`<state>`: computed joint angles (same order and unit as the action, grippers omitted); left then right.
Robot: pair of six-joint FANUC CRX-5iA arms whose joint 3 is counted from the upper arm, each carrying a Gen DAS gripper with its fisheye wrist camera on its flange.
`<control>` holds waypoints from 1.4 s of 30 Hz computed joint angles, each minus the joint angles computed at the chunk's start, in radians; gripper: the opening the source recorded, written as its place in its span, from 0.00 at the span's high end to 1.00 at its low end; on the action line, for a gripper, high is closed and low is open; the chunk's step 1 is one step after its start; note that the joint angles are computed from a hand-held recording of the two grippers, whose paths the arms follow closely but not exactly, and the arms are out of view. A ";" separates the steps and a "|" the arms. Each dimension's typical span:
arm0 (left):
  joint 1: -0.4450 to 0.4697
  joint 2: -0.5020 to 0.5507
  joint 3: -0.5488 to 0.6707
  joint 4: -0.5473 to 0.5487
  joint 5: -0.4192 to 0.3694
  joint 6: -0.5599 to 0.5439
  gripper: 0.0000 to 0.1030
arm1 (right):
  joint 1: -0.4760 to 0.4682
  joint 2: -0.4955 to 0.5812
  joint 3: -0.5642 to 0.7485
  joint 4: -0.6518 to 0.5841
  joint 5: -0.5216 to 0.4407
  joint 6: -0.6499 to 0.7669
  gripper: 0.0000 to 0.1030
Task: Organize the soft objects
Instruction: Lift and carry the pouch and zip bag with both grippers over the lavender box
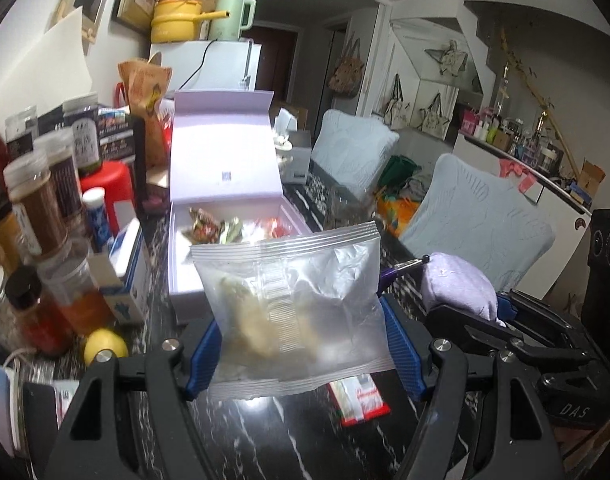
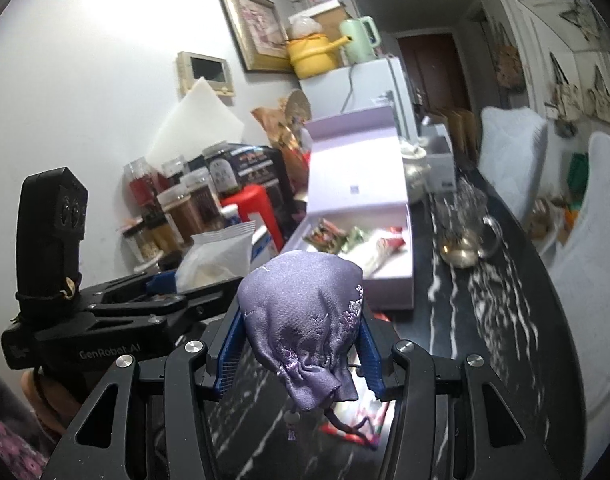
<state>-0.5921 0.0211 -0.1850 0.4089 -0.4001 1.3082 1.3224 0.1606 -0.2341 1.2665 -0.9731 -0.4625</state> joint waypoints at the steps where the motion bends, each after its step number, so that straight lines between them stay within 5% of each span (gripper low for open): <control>1: 0.001 0.006 0.008 0.007 0.010 -0.010 0.30 | -0.008 0.001 0.006 0.003 0.005 0.013 0.52; 13: 0.013 0.080 0.081 0.111 0.095 -0.117 0.30 | -0.114 -0.002 0.044 0.048 0.084 0.108 0.52; 26: 0.046 0.226 0.258 0.099 0.108 -0.091 0.30 | -0.264 0.039 0.104 0.077 0.223 0.198 0.52; 42: 0.091 0.469 0.653 -0.226 -0.047 0.245 0.30 | -0.457 0.136 0.196 0.132 0.415 0.190 0.52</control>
